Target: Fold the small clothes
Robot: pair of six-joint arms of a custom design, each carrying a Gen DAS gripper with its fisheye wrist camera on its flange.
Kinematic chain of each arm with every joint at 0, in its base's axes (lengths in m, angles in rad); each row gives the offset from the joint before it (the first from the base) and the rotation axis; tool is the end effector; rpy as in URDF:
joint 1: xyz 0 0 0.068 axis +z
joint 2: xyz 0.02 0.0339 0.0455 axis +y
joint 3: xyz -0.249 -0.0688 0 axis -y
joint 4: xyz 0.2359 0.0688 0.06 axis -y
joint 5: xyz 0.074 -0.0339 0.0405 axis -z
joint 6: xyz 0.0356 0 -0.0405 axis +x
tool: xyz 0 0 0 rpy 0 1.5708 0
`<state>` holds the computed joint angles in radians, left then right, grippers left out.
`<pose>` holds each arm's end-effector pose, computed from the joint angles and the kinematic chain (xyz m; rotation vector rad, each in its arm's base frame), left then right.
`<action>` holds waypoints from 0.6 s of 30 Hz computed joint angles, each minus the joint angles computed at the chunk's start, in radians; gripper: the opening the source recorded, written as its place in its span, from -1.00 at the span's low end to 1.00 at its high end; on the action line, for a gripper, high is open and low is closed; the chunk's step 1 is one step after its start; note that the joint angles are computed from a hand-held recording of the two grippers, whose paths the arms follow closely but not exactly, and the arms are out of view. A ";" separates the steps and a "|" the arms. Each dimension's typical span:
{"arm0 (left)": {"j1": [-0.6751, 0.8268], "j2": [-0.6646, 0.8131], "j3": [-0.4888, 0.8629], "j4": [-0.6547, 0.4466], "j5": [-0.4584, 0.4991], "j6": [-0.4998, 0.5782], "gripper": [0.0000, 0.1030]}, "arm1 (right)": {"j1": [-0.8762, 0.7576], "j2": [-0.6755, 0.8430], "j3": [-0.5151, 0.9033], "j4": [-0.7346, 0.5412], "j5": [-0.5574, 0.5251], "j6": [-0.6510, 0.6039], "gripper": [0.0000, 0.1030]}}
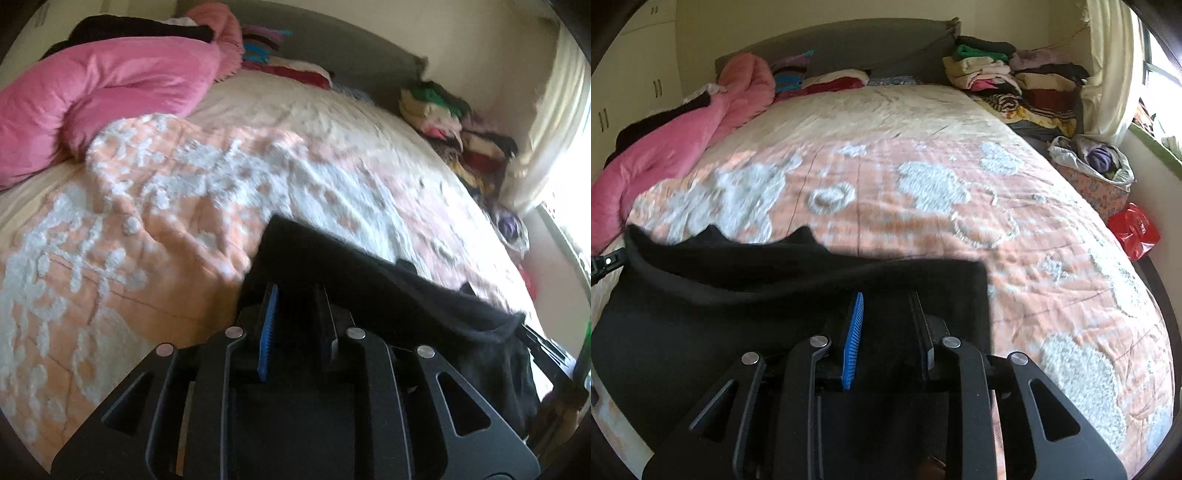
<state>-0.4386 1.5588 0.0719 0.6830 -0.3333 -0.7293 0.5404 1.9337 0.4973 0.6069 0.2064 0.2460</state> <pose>0.1600 -0.0622 0.0549 -0.4921 2.2742 -0.1905 0.2378 0.1342 0.0403 -0.2542 2.3675 0.1266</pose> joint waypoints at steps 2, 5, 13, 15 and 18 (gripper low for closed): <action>0.014 -0.019 -0.010 -0.017 -0.015 0.021 -0.56 | -0.014 -0.034 -0.021 0.002 0.003 -0.007 -0.54; 0.068 -0.024 -0.034 -0.003 0.029 0.041 -0.25 | -0.039 -0.068 -0.049 -0.001 -0.002 -0.029 -0.19; 0.107 0.148 -0.015 0.124 0.094 0.083 -0.03 | -0.135 0.005 -0.018 -0.026 -0.037 -0.024 -0.01; 0.092 0.179 -0.006 0.143 0.084 0.093 -0.25 | -0.144 0.025 -0.021 -0.003 -0.051 -0.013 -0.11; 0.066 0.189 -0.006 0.155 0.054 0.110 -0.93 | -0.153 0.044 -0.023 0.017 -0.078 -0.011 -0.82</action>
<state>-0.3724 1.7476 0.0655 0.8384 -0.2790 -0.6198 0.3875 1.9778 0.4744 0.6238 0.1279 0.2346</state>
